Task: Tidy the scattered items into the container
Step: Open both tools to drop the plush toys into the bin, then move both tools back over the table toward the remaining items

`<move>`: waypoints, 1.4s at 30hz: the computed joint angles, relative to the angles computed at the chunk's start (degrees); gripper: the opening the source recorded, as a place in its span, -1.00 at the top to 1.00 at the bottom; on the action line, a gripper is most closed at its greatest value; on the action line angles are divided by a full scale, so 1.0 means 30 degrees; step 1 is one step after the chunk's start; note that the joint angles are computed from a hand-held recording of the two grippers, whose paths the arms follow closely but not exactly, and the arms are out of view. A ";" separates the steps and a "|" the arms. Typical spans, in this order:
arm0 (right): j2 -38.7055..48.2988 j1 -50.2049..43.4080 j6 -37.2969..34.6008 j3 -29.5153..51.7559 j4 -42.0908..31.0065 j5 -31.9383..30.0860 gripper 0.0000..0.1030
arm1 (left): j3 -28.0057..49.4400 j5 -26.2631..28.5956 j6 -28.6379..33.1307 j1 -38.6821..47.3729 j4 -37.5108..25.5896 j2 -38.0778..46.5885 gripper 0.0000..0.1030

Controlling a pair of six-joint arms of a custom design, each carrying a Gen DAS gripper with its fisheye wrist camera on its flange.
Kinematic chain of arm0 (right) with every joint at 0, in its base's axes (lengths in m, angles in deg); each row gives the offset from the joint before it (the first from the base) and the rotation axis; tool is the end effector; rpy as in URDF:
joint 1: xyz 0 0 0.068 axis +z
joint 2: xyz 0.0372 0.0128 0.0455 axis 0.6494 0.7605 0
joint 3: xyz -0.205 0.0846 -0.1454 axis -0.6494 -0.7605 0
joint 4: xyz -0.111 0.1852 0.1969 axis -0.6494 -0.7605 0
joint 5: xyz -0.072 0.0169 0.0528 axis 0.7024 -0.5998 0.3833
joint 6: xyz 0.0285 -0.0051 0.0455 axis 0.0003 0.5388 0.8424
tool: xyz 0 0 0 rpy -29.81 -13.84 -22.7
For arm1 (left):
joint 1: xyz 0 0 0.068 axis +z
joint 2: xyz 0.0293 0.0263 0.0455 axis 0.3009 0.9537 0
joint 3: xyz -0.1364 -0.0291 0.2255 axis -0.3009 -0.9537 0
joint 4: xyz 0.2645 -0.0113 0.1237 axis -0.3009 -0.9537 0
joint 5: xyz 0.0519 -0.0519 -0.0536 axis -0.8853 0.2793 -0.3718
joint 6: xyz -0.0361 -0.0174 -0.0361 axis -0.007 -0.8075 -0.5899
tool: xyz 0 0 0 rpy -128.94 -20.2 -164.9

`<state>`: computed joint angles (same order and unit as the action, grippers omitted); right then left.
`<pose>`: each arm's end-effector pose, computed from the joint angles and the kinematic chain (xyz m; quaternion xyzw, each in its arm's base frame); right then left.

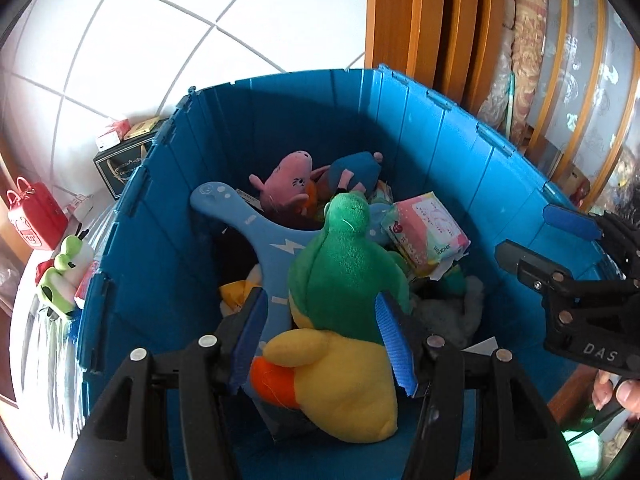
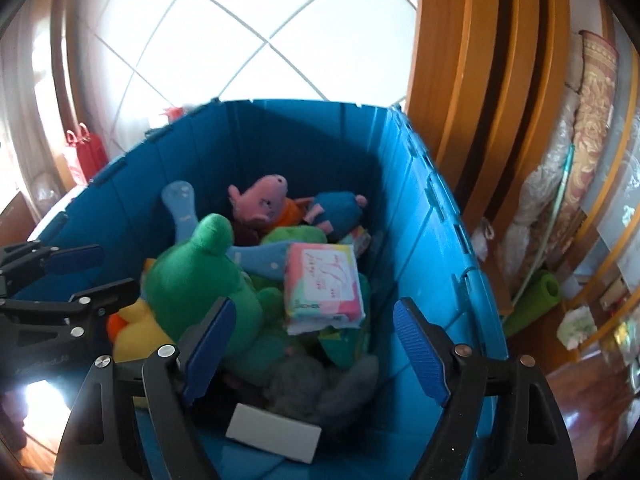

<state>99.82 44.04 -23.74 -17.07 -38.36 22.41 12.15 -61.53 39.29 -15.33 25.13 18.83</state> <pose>0.2607 0.0173 0.3652 -0.0725 0.9131 0.0101 0.4011 0.2698 -0.1660 0.3761 0.1250 0.9267 -0.0521 0.3505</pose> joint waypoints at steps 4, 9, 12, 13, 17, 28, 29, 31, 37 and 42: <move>-0.0953 -0.0135 0.0186 -0.0503 0.0220 -0.0454 -0.65 | -0.0723 -0.0118 -0.0519 -0.0222 0.0347 -0.0920 -0.08; -0.2049 -0.0440 0.0486 -0.1190 0.0466 -0.1271 -0.68 | -0.1499 -0.0561 -0.1076 -0.0583 0.0568 -0.2068 -0.08; -0.2529 -0.0473 0.0878 -0.1514 0.0672 -0.1737 -0.68 | -0.1761 -0.0940 -0.1362 -0.0779 0.0521 -0.2671 -0.08; -0.2641 -0.0386 0.1029 -0.1573 0.0722 -0.1831 -0.69 | -0.1857 -0.1109 -0.1383 -0.0843 0.0494 -0.2886 -0.08; -0.2910 0.0394 0.1516 -0.1672 0.0956 -0.1942 -0.70 | -0.2250 -0.1807 -0.1441 -0.0869 0.0331 -0.3872 -0.08; -0.2455 0.7434 0.4097 -0.0343 0.1571 0.3372 -0.78 | -0.4127 0.0794 0.0537 0.4318 0.0266 -0.8129 -0.08; -0.2225 0.8580 0.4520 -0.0172 0.1746 0.4358 -0.81 | -0.4355 0.1629 0.1166 0.5457 0.0235 -0.8550 -0.08; -0.1487 1.0761 0.5421 0.0322 0.2032 0.6165 -0.83 | -0.4644 0.3703 0.2592 0.8179 0.0062 -0.9210 -0.08; 0.2854 1.6406 0.8159 0.3340 0.2634 1.0268 -0.83 | -0.4246 1.1719 0.8481 1.9008 -0.1000 -0.8861 -0.09; 0.7139 1.9565 0.9575 0.6642 0.3402 1.2555 -0.89 | -0.3302 1.6299 1.3036 2.6274 -0.1184 -0.6377 -0.20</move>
<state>121.24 102.73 4.98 2.86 -28.15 60.08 2.24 -12.64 78.40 63.49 21.58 -0.30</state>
